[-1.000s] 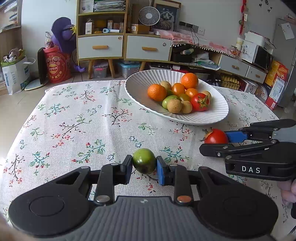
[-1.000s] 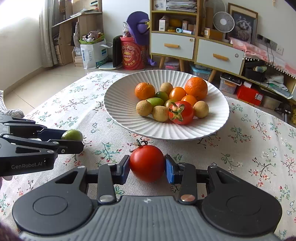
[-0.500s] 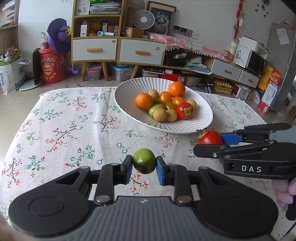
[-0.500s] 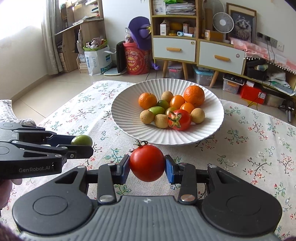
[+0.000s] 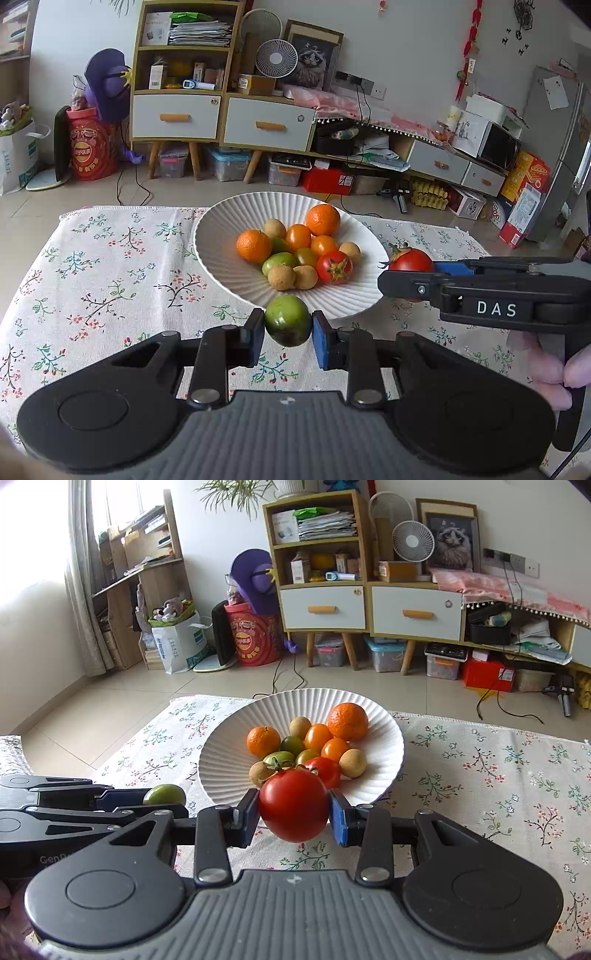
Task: Organize fruits
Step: 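Carry the lime and the red tomato over the white bowl, then open both grippers to release the lime and tomato in the bowl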
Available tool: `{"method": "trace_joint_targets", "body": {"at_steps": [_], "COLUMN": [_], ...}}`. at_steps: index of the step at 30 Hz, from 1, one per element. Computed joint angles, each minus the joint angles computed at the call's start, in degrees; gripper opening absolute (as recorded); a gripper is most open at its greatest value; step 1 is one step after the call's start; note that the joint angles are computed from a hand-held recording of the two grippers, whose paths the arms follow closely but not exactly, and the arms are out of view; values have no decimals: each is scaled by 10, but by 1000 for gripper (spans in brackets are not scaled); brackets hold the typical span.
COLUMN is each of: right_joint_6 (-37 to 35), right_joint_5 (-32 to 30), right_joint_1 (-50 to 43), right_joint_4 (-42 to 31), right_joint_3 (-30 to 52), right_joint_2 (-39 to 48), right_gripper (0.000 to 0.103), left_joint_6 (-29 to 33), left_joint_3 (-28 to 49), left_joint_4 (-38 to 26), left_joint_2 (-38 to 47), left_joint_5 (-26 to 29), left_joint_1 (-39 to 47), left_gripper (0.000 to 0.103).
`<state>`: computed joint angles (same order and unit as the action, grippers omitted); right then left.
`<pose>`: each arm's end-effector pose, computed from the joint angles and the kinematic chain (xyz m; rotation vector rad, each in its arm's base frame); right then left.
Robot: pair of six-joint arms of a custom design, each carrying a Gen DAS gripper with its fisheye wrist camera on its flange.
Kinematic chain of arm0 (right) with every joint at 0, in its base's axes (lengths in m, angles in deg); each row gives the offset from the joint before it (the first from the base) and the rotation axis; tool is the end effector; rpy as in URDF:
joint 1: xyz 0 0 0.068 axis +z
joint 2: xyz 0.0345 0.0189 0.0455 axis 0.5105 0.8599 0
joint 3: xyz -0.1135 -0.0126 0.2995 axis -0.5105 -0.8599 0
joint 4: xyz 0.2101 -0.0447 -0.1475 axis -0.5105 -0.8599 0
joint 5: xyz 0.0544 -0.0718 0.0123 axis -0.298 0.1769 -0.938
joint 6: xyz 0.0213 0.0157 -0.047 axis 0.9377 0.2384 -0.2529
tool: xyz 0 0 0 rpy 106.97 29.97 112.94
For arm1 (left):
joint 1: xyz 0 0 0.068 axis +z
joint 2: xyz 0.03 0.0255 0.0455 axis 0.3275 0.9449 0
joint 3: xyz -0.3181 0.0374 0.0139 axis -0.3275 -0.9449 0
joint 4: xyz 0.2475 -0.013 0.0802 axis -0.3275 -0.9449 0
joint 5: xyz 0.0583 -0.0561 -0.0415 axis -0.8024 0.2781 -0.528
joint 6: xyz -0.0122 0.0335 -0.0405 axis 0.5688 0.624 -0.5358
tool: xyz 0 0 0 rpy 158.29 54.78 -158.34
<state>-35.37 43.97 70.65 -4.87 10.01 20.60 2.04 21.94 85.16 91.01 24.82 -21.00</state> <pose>0.2318 0.1934 0.1795 -0.5811 2.1567 0.4628 0.2228 -0.1673 0.1612 -0.1212 2.2196 -0.1903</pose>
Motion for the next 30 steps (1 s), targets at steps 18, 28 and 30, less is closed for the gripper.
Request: {"method": "trace_joint_targets", "body": {"at_steps": [18,28,30], "right_joint_6": [10,-4,-4], "right_joint_5": [-9,-8,-6], "right_joint_1": [-39,-43,-42], "right_joint_4": [11,24,25], "right_joint_3": [34,33,31], "right_joint_2": [63,70,69], "right_gripper": [36,36,37], "left_joint_6": [43,41,39], "left_joint_3": [85,89,90], "left_joint_4": [-23,-26,-29], "left_joint_2": [98,104,102], "left_joint_5": [-39,-37,-39], "left_joint_1": [45,49,47], "left_gripper": [23,23,24]}}
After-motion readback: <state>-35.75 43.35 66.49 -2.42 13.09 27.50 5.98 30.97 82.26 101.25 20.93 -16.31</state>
